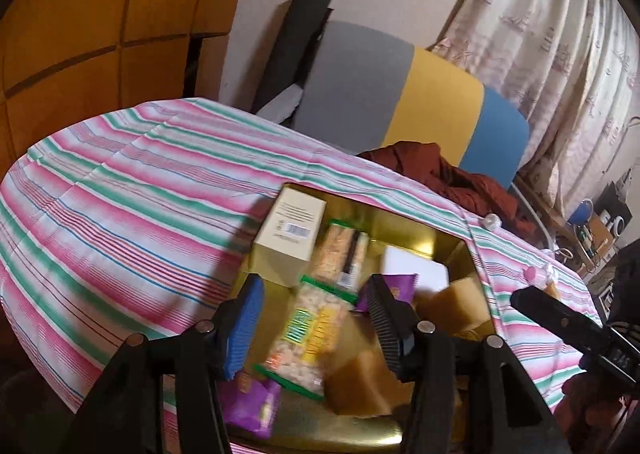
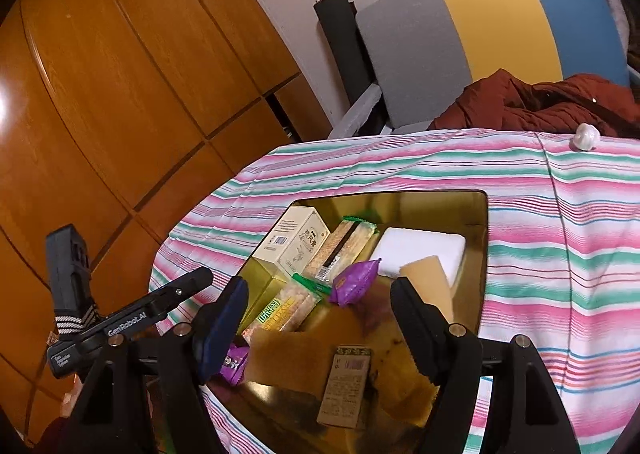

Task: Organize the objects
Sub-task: 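Open both tools and lift them away from the tin, then move both tools toward the yellow sponge and pink roller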

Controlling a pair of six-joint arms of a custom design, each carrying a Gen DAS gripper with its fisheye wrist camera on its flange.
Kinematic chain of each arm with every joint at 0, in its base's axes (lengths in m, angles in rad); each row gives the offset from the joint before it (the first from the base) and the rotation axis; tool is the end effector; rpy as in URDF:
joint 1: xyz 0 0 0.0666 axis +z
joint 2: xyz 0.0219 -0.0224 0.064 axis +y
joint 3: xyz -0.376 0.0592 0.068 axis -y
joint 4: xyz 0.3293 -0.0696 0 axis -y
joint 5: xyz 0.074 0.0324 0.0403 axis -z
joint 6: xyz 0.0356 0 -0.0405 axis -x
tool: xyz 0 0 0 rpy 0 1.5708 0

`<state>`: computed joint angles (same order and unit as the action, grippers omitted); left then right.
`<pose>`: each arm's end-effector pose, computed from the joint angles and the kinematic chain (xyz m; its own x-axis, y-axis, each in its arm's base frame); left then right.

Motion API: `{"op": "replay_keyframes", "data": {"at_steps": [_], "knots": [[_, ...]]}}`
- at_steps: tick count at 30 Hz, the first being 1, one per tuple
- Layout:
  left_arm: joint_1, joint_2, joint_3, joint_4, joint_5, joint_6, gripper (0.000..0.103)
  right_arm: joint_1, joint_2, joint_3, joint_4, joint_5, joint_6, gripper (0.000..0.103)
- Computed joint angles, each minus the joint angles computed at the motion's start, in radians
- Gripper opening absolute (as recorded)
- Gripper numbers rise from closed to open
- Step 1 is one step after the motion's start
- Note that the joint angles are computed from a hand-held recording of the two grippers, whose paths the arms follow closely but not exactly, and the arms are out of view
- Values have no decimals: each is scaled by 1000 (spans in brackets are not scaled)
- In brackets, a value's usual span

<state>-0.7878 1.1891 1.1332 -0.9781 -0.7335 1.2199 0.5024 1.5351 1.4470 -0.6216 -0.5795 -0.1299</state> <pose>0.2458 -0.2138 0.4001 -0.4760 -0.5106 -0.7160 -0.4713 0.8355 -0.2825 0.4142 0.2493 0.4120 -0.6656 -0.2420 -0.7059 -0.6865 0.5695 0.4521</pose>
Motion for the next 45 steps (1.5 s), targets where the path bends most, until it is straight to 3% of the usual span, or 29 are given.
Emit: {"op": "replay_keyframes", "data": {"at_steps": [11,15,31,38,45], "knots": [[-94,155,144,88,-9,-161,54,-108,-44,-43,12,13,16,75],[-113,217,193,123,31,-203,54,-158,-44,-51,2,15,22,76],[-159,444,418,142,183,-336,55,-379,20,-77,-19,67,106,80],[-167,541,535,113,244,-385,55,-508,133,39,-8,192,82,80],[-160,606,614,87,294,-409,55,-568,316,297,-55,302,14,80]]}}
